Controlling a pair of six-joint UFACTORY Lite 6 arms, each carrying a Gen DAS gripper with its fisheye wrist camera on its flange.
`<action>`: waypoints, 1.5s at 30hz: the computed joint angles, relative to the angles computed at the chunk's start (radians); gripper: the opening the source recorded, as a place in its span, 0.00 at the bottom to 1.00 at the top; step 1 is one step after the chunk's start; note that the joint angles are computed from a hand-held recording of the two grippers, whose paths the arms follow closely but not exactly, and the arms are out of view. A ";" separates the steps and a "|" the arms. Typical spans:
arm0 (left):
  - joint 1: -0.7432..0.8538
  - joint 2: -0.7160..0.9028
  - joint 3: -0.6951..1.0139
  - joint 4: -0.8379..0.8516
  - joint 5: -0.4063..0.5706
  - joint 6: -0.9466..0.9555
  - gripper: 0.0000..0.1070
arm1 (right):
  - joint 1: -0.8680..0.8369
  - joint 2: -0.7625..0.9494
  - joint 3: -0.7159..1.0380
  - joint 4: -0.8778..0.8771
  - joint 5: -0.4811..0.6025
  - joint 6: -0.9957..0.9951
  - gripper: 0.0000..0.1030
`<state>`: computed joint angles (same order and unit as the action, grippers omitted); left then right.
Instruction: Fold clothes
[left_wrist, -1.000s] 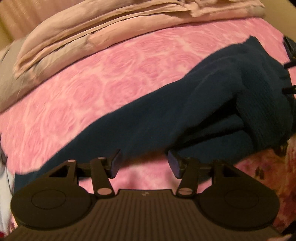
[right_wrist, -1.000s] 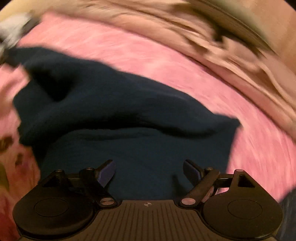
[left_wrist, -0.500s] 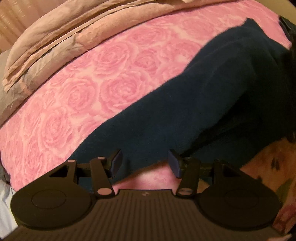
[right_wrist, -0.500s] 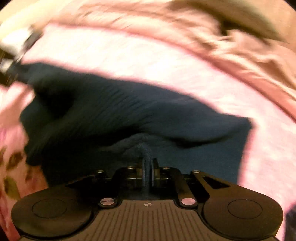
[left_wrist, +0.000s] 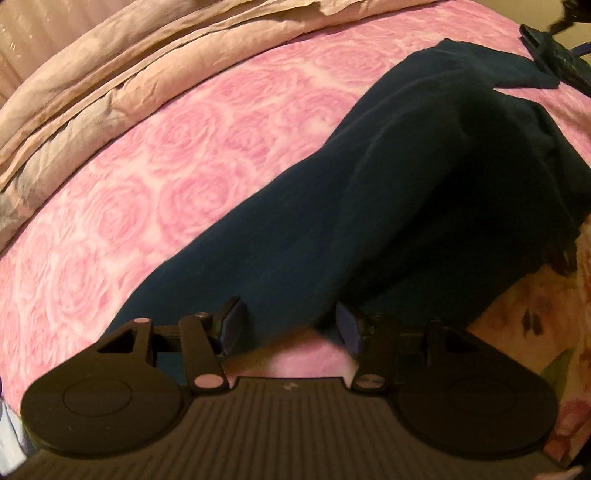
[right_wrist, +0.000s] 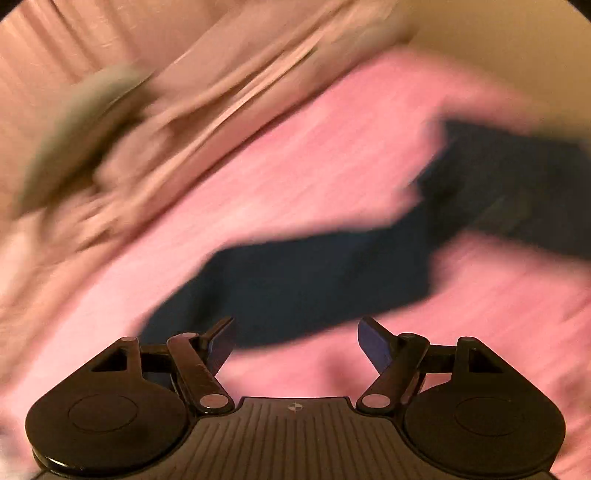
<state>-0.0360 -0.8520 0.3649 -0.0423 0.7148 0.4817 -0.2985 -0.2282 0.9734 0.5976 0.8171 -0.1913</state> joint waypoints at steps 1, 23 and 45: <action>-0.002 0.009 -0.006 -0.018 -0.025 0.008 0.48 | 0.051 0.024 -0.044 0.105 -0.021 -0.034 0.73; 0.237 1.127 1.073 -0.493 -0.267 0.200 0.28 | 0.354 0.927 0.901 0.359 -0.303 -0.008 1.00; 0.695 0.076 -0.115 -0.708 0.347 0.119 0.10 | 0.025 -0.132 -0.495 0.193 -0.002 -0.177 0.13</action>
